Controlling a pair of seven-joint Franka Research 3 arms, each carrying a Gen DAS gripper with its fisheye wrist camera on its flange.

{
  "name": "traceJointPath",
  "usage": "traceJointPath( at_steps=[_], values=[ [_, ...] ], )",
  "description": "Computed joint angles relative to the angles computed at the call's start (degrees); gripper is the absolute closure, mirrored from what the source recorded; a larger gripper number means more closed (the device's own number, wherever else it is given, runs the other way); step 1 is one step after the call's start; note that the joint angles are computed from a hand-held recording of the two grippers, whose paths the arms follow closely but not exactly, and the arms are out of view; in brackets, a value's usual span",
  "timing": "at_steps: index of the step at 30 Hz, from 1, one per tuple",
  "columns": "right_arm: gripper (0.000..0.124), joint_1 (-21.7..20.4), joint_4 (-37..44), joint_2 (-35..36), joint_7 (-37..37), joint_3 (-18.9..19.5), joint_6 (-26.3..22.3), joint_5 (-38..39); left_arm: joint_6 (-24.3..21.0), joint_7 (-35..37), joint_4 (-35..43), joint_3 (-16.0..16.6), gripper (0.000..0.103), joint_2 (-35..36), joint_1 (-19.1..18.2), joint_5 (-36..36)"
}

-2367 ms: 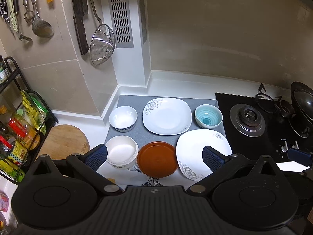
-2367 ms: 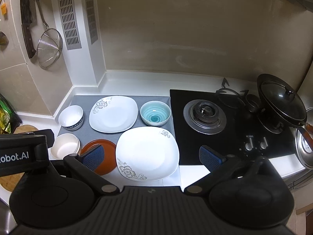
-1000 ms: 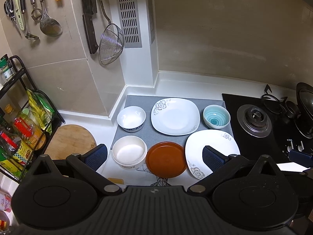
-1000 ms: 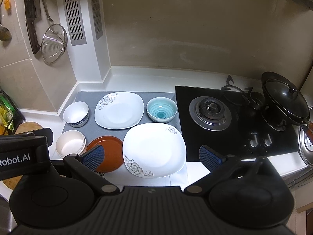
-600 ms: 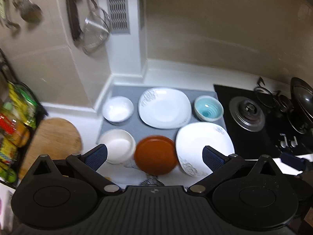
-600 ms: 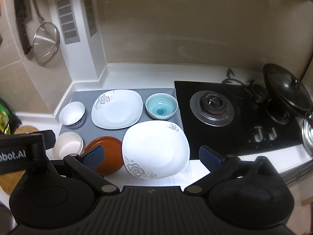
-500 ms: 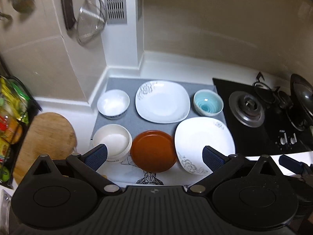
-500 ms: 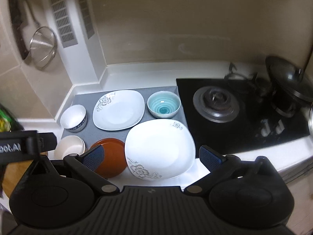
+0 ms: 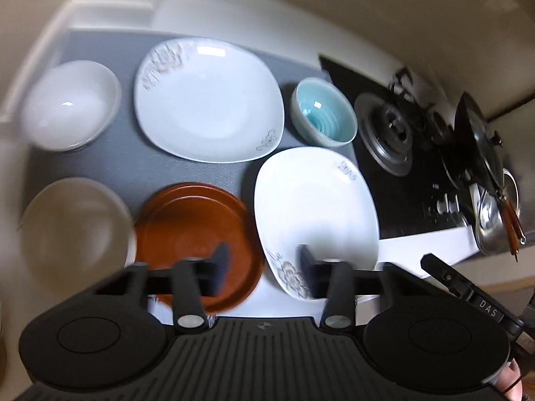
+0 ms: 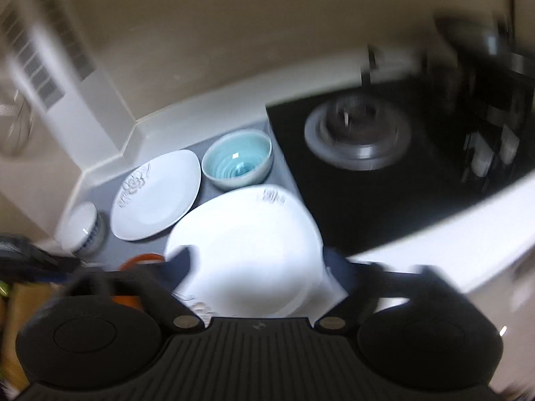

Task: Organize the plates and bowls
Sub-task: 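Move both grippers to the round white floral plate and grip its rim, then lift the round white plate off the mat with both grippers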

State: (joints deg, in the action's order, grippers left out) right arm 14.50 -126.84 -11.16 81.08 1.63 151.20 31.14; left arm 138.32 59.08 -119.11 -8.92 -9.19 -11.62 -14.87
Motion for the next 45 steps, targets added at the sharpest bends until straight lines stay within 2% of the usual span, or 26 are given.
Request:
traceJointPath(
  at_steps=[2, 4, 6, 7, 10, 12, 15, 17, 22, 25, 27, 30, 35, 38, 40, 43, 45],
  values=[
    [0.062, -0.1, 0.3, 1.1, 1.2, -0.3, 0.1, 1.5, 0.2, 4.4, 2.6, 1.0, 0.063, 4.1, 0.4, -1.9],
    [0.062, -0.7, 1.1, 2.8, 3.5, -0.2, -0.6, 0.6, 0.0, 11.2, 5.8, 1.4, 0.063, 8.5, 1.1, -8.4],
    [0.062, -1.1, 1.2, 4.0, 4.3, -0.5, -0.5, 1.2, -1.9, 16.3, 9.7, 0.5, 0.063, 13.0, 2.5, -14.3],
    [0.062, -1.2, 1.2, 4.6, 3.5, -0.9, -0.6, 2.8, -2.6, 16.7, 11.6, -0.2, 0.063, 15.2, 3.0, -14.0],
    [0.061, -1.7, 1.1, 6.6, -0.2, -2.1, -1.2, 10.7, -4.1, 12.1, 16.5, -1.6, 0.063, 20.4, 3.3, -6.7],
    [0.061, -2.3, 1.4, 8.1, -3.4, -2.5, -2.2, 15.2, -4.7, 11.6, 17.8, -2.7, 0.074, 22.4, 4.1, -5.6],
    [0.061, -3.7, 2.0, 10.1, -7.7, -2.5, -4.6, 19.5, -7.1, 8.8, 19.7, -3.7, 0.076, 24.4, 4.8, -5.0],
    [0.061, -4.6, 2.3, 11.2, -10.3, -2.3, -5.9, 22.8, -9.2, 7.4, 22.0, -3.9, 0.076, 26.1, 4.5, -2.3],
    [0.063, -5.3, 2.7, 13.8, -13.9, -0.9, -4.1, 24.7, -11.2, 4.1, 26.0, -4.3, 0.078, 29.3, 4.0, 1.6],
    [0.071, -5.8, 2.6, 14.4, -19.2, -0.3, -4.2, 29.9, -14.1, 3.4, 29.3, -4.8, 0.077, 31.7, 3.8, 3.0],
    [0.088, -5.9, 2.5, 14.6, -21.2, -0.1, -3.7, 31.5, -15.9, 3.1, 30.3, -4.8, 0.075, 32.1, 3.4, 4.6],
    [0.104, -6.3, 1.9, 14.0, -22.6, -0.2, -4.2, 33.8, -18.2, 3.5, 31.8, -5.1, 0.076, 32.2, 3.1, 6.0],
    [0.106, -5.7, 0.3, 11.3, -22.5, -0.4, -2.0, 31.8, -20.2, 5.9, 32.1, -5.6, 0.073, 32.7, 3.5, 4.9],
    [0.106, -5.9, 0.3, 10.2, -24.9, -1.2, -4.5, 31.7, -21.1, 6.0, 33.2, -5.6, 0.072, 33.4, 3.3, 4.7],
    [0.106, -5.8, 0.7, 10.2, -24.1, -1.3, -5.7, 27.4, -22.2, 5.5, 35.2, -5.4, 0.069, 34.6, 3.0, 5.4],
    [0.105, -5.4, 0.6, 11.2, -19.3, -1.0, -3.4, 20.9, -22.8, 5.2, 37.6, -5.5, 0.066, 36.4, 2.3, 6.1],
    [0.102, -5.8, 0.7, 11.6, -19.8, -1.4, -4.7, 25.2, -23.0, 5.8, 37.1, -5.6, 0.066, 36.0, 2.7, 5.9]
  ],
)
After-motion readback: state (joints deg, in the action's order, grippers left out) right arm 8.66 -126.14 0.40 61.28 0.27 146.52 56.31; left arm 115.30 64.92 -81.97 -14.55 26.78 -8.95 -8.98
